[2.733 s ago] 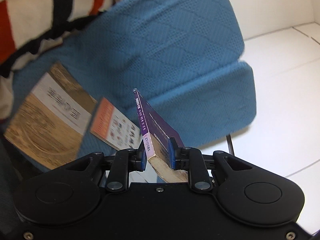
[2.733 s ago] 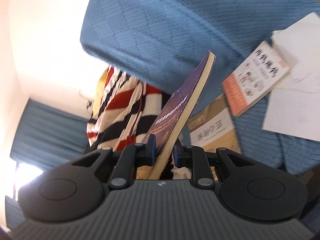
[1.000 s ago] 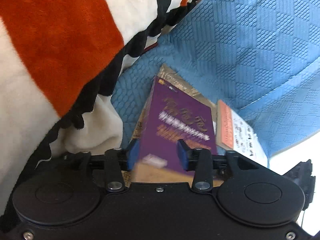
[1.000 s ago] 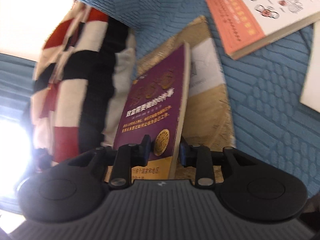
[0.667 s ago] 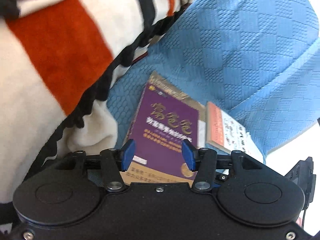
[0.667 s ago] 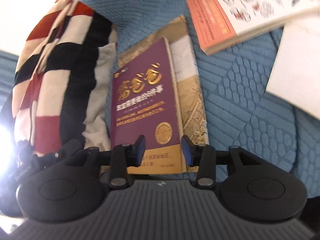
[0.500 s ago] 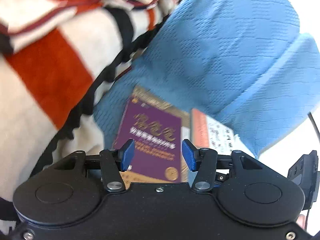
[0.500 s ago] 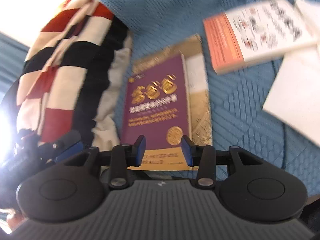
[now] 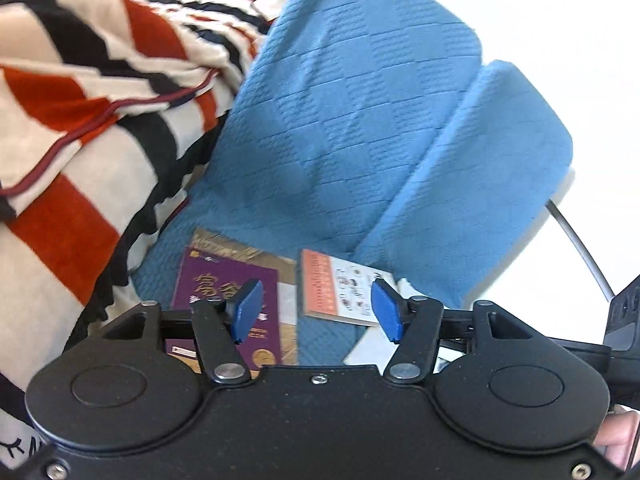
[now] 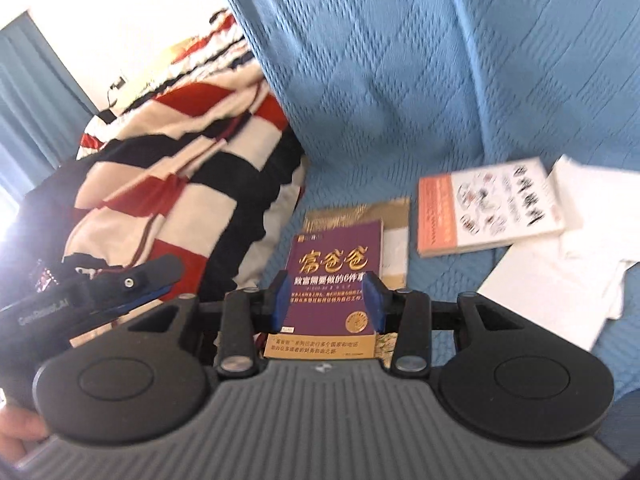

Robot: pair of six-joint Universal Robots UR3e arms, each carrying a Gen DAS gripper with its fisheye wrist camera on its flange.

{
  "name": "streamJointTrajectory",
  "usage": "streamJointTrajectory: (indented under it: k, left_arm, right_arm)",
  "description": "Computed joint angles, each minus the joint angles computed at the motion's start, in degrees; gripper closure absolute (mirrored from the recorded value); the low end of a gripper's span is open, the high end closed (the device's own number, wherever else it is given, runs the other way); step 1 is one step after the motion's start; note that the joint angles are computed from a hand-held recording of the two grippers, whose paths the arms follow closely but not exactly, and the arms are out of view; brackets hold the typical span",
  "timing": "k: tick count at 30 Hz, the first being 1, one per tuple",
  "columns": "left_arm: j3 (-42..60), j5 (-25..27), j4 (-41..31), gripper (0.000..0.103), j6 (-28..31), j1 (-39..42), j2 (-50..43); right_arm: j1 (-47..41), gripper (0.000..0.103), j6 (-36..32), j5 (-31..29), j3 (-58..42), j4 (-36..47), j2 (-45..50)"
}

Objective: Organize objects
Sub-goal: 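Lower the purple book flat onto the beige book and open both grippers, then raise both grippers away from the stacked books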

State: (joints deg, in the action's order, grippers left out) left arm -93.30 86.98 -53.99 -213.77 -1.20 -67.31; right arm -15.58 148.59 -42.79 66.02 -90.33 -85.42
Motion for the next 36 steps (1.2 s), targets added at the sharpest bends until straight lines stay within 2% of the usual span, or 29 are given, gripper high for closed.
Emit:
streamJointTrajectory:
  k: [1,7,10,18,20,26,27,28,29,31,36]
  left_arm:
    - [1.4,0.7,-0.7,0.038,-0.3,-1.3,-0.6]
    - [8.0,6.1,-2.2,0.031,-1.6,-10.1,-4.5]
    - [9.5,8.0,-1.8,0.023,-2.6,-13.6,-5.9]
    - [14.6,13.8,-2.9,0.015,-4.5,-22.7,-11.4]
    - [15.7,14.8,-3.1,0.011,-4.9,-24.3,-12.7]
    - [17.5,15.3,-2.9,0.008,-5.5,-26.5,-15.5]
    - [17.8,14.9,-3.1,0.008,-5.5,-26.5,-16.0]
    - [17.8,14.5,-3.1,0.007,-5.6,-26.4,-16.2]
    - [17.8,14.2,-3.0,0.005,-5.5,-26.3,-16.3]
    - [17.8,14.8,-2.9,0.003,-5.4,-26.8,-16.8]
    - [17.9,15.7,-2.8,0.003,-5.1,-27.9,-17.1]
  right_arm:
    - [-1.0,0.06,-0.8,0.4,0.9,0.4,-1.5]
    - [-9.6,0.06,-6.9,2.9,6.1,5.8,-10.5]
    - [-13.6,0.06,-10.9,3.4,8.3,9.3,-14.1]
    - [-22.7,0.06,-18.3,4.2,13.1,15.0,-20.8]
    - [-25.1,0.057,-20.0,4.6,14.3,16.6,-22.6]
    - [-29.4,0.055,-25.5,4.8,14.8,21.0,-24.9]
    - [-29.8,0.053,-26.0,4.9,15.4,20.8,-25.3]
    - [-30.3,0.044,-27.1,5.4,15.7,21.1,-25.5]
    - [-30.7,0.027,-28.7,6.1,15.8,22.0,-25.5]
    - [-31.8,0.012,-30.4,7.1,16.8,22.8,-26.4]
    - [-31.7,0.013,-28.2,5.4,18.2,20.5,-26.5]
